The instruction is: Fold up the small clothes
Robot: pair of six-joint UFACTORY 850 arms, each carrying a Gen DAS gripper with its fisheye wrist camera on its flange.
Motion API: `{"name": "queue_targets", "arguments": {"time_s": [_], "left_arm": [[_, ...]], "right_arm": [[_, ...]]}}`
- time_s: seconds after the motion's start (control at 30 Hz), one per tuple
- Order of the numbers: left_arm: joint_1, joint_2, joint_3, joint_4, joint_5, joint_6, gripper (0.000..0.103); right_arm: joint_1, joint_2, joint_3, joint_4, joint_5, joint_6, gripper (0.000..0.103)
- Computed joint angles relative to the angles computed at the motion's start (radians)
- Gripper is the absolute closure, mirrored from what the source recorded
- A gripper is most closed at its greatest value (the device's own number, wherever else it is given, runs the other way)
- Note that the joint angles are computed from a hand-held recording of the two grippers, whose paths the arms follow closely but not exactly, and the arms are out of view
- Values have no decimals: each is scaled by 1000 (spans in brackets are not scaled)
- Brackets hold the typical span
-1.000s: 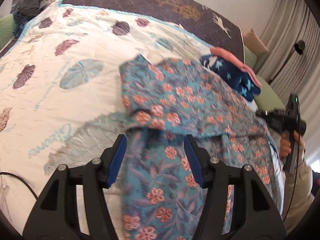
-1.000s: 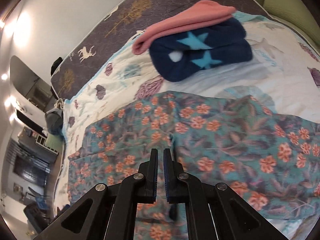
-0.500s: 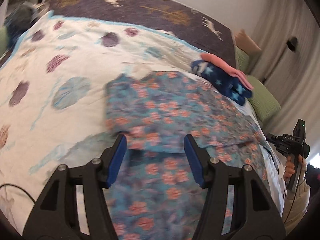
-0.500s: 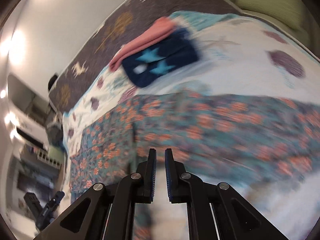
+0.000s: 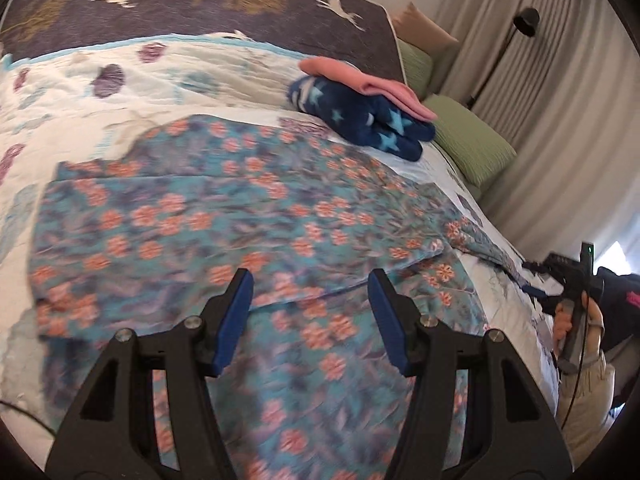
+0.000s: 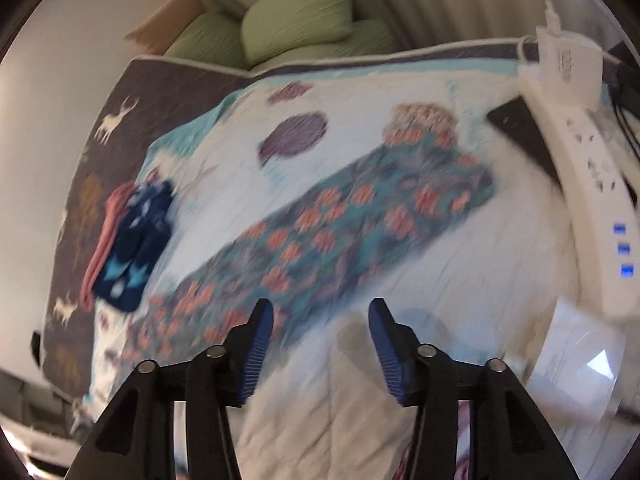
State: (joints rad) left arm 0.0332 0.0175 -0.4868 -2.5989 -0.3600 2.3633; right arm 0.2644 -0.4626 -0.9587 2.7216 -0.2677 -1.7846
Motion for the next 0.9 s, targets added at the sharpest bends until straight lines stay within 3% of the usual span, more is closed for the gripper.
{"name": "queue_targets", "arguments": {"time_s": [0.07,0.2,0.27,0.3,0.33,0.37,0.47,0.6,0.67,0.77,0.8,0.83,0.9], "left_arm": [[-10,-37,-29,54,-4,-52,42],[-35,-110,-81,119,-13,-115,42],[-42,-135,-96,133,-6,-130,42],[-43,-148,-104,153,-4,-150,42],[-43,-157,-108,167,-2,-166,42],[-41,-161,-106,173,-5,-172,42],[-39,-157,-94,149,-18,-141,42],[-35,-147,-84,144,-26,-137,42],[-32,-144,-79,133,-30,-126,42],[-27,-145,-72,127,-47,-118,42],[-27,-147,-71,122,-51,-111,42],[-28,-151,-72,119,-52,-105,42],[-31,-159,-76,113,-52,-98,42]], "right_arm": [[-14,-33,-42,13,32,11,40],[-56,-114,-99,-142,0,315,40],[-64,-128,-109,-51,-12,285,43],[-62,-128,-116,2,3,239,62],[-60,-131,-137,25,35,191,96],[-59,-137,-151,6,38,184,99],[-59,-137,-165,-81,-24,235,100],[-15,-101,-174,-4,-98,13,100],[20,-78,-192,-32,-49,-42,99],[25,-45,-157,-136,-14,112,74],[20,-36,-135,-130,-16,142,60],[13,-27,-105,-84,-6,147,52],[2,-13,-56,7,33,128,52]]}}
